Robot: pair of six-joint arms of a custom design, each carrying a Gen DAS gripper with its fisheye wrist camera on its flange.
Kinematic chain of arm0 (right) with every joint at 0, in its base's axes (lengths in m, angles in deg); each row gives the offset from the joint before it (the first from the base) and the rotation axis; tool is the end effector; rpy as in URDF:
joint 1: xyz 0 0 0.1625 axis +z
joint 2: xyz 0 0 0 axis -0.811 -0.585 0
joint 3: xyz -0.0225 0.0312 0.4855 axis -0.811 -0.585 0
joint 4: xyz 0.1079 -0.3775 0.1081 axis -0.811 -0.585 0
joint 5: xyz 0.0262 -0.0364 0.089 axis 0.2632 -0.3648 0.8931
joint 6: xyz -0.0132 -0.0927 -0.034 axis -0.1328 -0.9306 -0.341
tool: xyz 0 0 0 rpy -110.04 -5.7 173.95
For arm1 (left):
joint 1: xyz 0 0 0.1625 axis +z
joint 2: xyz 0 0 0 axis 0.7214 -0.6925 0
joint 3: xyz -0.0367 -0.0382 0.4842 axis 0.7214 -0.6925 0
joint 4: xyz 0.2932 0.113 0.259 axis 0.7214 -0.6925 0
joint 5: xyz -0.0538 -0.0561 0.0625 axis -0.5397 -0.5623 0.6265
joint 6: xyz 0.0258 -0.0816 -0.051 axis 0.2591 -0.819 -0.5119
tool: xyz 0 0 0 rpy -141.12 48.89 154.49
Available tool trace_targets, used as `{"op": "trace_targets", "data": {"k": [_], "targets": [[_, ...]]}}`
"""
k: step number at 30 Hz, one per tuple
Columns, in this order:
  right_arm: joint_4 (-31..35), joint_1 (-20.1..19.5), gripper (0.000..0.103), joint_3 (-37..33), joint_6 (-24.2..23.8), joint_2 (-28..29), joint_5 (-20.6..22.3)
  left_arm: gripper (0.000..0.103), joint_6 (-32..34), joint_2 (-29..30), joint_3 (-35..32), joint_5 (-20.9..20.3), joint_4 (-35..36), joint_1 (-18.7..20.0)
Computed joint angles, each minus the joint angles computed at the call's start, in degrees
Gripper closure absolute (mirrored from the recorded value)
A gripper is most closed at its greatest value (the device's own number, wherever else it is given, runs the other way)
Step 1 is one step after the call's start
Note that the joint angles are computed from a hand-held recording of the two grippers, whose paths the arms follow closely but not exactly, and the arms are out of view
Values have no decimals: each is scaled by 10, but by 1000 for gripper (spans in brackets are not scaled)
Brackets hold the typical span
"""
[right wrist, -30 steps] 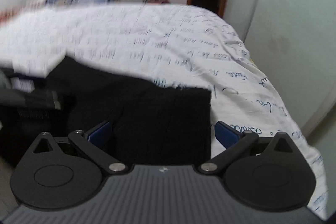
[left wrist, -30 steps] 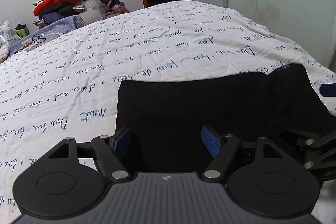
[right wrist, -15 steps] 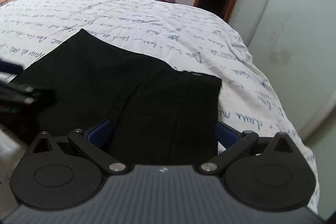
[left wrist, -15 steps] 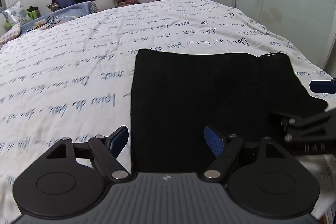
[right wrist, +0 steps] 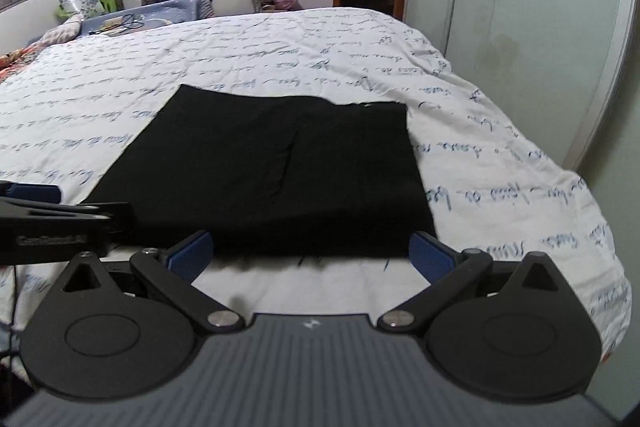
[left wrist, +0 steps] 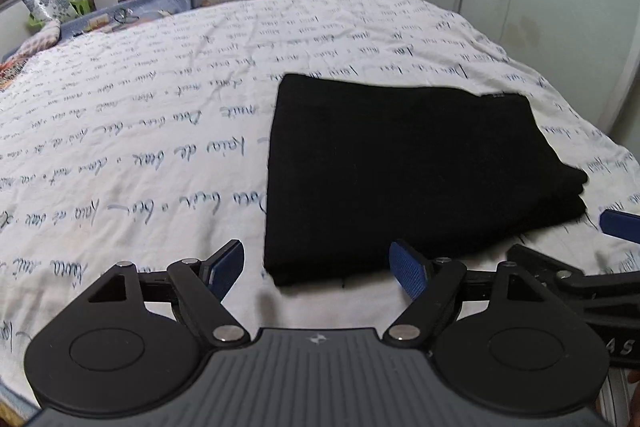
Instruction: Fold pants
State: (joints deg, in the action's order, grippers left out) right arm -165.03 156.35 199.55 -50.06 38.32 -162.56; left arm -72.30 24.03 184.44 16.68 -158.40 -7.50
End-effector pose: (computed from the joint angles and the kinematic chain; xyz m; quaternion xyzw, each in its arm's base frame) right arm 0.2122 -0.5387 0.1525 0.3163 -0.8550 0.3151 0.2640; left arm -0.2207 -0.4636 0.1600 0.0324 0.8374 -0.3794 0.3922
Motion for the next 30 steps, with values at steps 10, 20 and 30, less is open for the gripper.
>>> {"op": "trace_targets", "data": {"k": [10, 20, 30], "targets": [[14, -1, 0, 24, 19, -18, -5, 23, -76, -10, 0, -9, 91, -21], [0, -1, 0, 25, -9, -14, -17, 22, -105, -13, -10, -17, 123, -14], [0, -1, 0, 25, -20, -14, -21, 22, -95, -10, -12, -21, 121, -11]]}}
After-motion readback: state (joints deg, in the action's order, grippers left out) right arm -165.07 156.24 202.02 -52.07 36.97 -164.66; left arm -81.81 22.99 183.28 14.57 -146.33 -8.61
